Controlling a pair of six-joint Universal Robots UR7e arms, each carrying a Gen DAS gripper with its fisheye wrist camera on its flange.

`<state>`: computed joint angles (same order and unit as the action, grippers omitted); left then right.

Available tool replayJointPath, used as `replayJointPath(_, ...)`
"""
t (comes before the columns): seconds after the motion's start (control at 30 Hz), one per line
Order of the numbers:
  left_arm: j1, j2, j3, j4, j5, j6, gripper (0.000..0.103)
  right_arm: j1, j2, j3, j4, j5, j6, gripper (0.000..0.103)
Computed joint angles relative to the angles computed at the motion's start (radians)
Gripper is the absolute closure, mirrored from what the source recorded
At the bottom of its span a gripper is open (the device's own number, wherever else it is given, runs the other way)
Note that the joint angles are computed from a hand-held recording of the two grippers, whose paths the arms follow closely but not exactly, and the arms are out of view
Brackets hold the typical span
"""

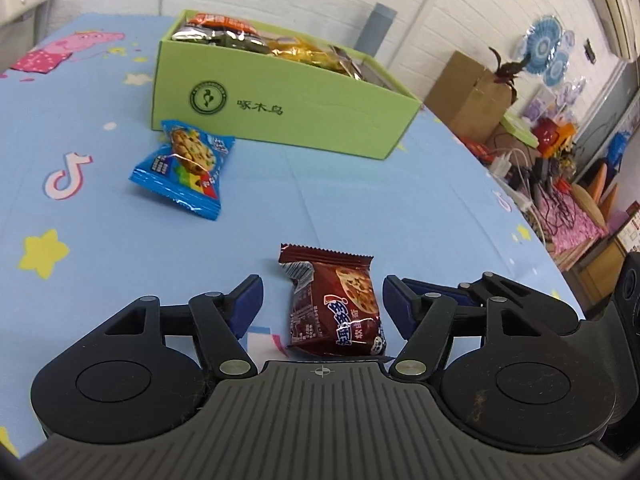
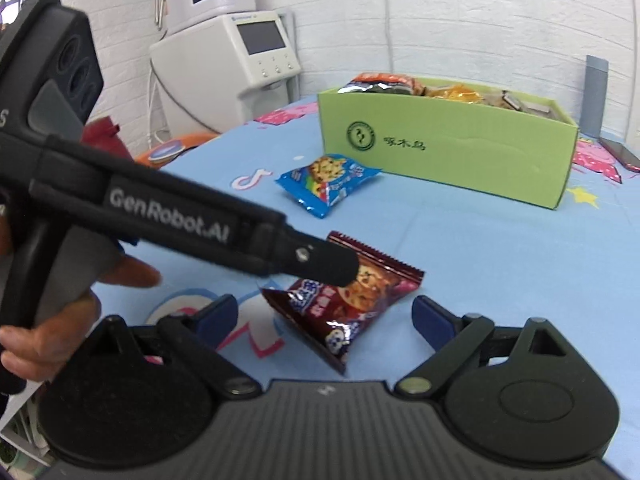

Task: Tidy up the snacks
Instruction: 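Grasp the brown chocolate cookie packet with the left gripper, then carry the brown packet into the green box and release it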

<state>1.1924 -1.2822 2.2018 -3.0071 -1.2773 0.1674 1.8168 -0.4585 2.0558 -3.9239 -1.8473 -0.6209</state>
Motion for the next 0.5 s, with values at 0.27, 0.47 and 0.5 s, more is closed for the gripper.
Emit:
replayJointPath(0.27,0.011,0.044,-0.013,0.014,-0.02,0.038,0.07,-0.012,0.025,-0.024,0.01,0.013,0.014,0.03)
replayJointPath(0.47,-0.013,0.032,-0.04,-0.015,-0.021,0.024,0.074,0.015,0.02,-0.049,-0.009,0.011,-0.019,0.035)
replayJointPath(0.5,-0.018,0.036,-0.056,-0.023,-0.026,0.031,0.074,0.022,0.018,-0.063,-0.016,0.011,-0.032,0.035)
